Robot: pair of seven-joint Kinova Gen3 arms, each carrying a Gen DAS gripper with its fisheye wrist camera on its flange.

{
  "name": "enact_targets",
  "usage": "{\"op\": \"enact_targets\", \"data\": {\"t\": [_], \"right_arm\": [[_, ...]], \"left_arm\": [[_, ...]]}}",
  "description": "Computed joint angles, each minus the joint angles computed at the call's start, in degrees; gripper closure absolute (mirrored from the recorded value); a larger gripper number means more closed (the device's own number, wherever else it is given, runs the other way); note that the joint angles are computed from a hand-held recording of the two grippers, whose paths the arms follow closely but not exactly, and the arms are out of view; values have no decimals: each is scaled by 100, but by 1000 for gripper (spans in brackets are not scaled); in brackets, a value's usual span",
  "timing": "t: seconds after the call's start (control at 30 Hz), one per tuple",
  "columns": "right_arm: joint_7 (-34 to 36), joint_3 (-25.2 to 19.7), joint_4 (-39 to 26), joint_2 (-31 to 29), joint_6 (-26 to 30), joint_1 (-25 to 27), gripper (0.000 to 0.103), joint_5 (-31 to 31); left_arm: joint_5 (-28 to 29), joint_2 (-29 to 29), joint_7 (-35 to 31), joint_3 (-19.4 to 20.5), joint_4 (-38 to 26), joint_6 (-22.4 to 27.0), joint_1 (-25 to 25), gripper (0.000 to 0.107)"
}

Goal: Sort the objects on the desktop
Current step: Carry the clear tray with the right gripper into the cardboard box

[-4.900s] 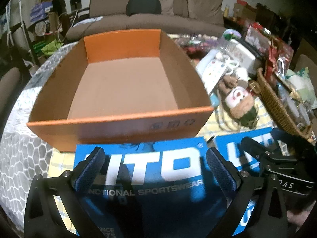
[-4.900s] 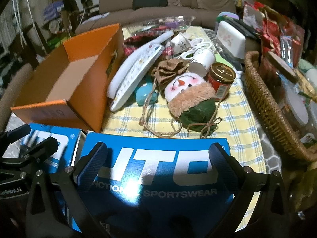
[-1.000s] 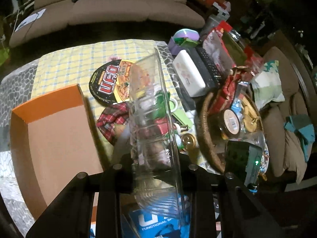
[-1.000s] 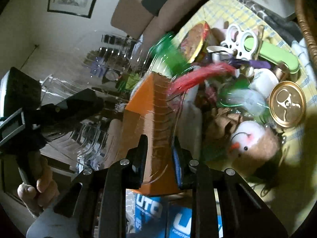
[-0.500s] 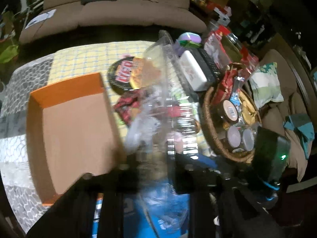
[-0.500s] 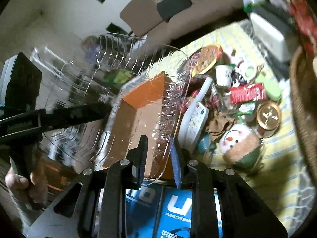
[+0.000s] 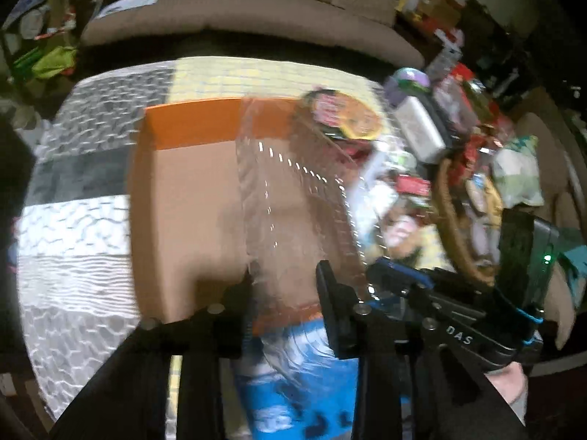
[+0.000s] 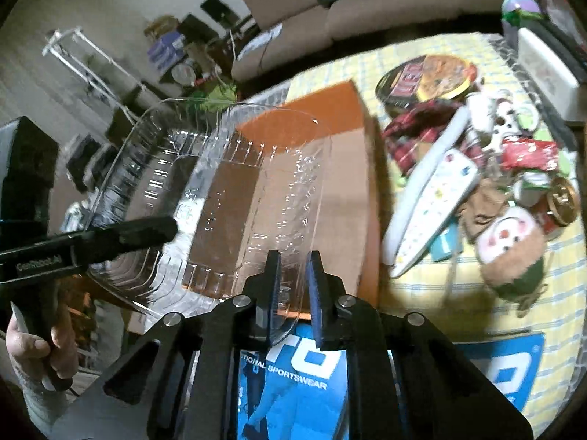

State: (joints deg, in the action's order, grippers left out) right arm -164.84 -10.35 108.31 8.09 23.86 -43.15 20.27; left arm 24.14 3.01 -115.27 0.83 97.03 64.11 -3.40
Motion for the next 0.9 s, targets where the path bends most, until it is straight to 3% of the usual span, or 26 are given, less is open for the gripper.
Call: {"op": "enact_targets", "data": {"t": [0.2,0.43,0.67,0.9], "right_arm": [[301,131,-633,767,316,-128,92,-199],[781,297,-1459,1450,1118,-297,93,-469],[1020,416,-1887,1687,1580,-377,93,-583],[1438,515,-2767,1972,2356,-172,93,-626]], "left_arm": [[116,437,-388,-151,95,-145,-370,72],[165,901,-702,-75,192,-394,-670,72],[-270,1099,-478,40,138,-741,-525,72],[-777,1623,192,133,-696,-625,-204,72]]}}
